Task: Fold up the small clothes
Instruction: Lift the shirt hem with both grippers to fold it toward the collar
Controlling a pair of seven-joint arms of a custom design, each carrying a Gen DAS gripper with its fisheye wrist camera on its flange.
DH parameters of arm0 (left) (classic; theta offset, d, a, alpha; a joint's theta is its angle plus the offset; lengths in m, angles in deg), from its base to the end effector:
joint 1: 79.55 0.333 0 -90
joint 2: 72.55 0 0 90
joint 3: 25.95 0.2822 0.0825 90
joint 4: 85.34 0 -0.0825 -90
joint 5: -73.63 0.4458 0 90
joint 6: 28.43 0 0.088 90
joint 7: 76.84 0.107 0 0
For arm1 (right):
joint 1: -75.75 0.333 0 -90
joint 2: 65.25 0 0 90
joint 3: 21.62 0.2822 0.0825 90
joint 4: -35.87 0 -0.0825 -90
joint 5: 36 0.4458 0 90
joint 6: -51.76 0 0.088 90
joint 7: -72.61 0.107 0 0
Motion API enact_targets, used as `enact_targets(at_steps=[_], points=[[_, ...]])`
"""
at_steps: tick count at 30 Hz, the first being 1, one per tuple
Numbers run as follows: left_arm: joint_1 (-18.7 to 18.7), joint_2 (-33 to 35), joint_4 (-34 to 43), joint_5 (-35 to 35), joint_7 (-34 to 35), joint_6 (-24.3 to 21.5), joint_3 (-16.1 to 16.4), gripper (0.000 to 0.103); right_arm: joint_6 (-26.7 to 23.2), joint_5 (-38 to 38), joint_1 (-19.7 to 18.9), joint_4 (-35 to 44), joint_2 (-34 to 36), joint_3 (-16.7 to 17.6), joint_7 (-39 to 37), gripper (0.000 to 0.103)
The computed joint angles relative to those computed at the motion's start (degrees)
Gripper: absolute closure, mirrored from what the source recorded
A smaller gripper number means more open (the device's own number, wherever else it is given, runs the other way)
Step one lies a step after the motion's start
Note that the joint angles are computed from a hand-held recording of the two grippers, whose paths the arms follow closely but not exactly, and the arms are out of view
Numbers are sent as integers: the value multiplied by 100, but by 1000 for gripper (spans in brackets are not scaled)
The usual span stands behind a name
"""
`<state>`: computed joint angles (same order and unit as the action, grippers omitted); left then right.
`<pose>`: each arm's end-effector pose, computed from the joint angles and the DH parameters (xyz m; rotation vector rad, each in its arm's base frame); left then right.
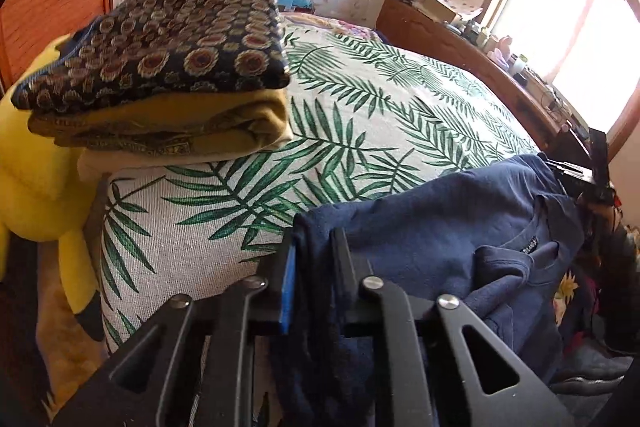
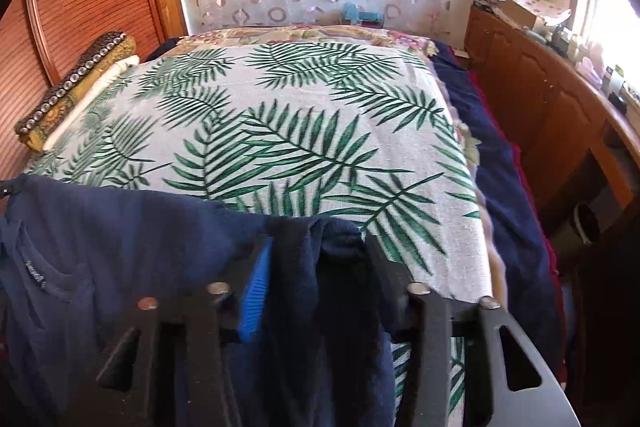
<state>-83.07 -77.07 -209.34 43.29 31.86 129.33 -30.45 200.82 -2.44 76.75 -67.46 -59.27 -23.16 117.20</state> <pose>0.6181 -0.0667 0.4389 -1.8684 1.9528 -0.9653 0.6943 -0.0173 0.5064 -1.9944 1.3443 -0.5720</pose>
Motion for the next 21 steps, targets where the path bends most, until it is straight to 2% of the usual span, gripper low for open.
enact_targets(at_steps=[1, 2, 4, 8, 12, 16, 21], points=[[-9, -26, -17, -14, 10, 29, -7, 89, -135, 101, -21, 7, -25, 10, -90, 83], [-25, -76, -50, -54, 38, 70, -9, 90, -300, 190, -38, 11, -55, 14, -178, 84], [-74, -169, -96, -141, 107, 156, 2, 91, -203, 112, -1, -122, -159, 12, -243, 88], [-298, -578, -337, -488, 457, 371, 139, 92, 72, 650, 29, -517, -553, -9, -684, 89], [-534, -929, -503, -374, 486, 747, 214, 93, 351, 1564, 175, -1040, -1218, -159, -1338, 89], [-997, -1332, -699, -401, 653, 1168, 475, 93, 682, 1960, 403, -1503, -1874, -352, -1845, 89], [-1528, -1808, -920, -209, 696, 1658, 827, 94, 857, 2344, 737, -1988, -2665, -702, -2425, 90]])
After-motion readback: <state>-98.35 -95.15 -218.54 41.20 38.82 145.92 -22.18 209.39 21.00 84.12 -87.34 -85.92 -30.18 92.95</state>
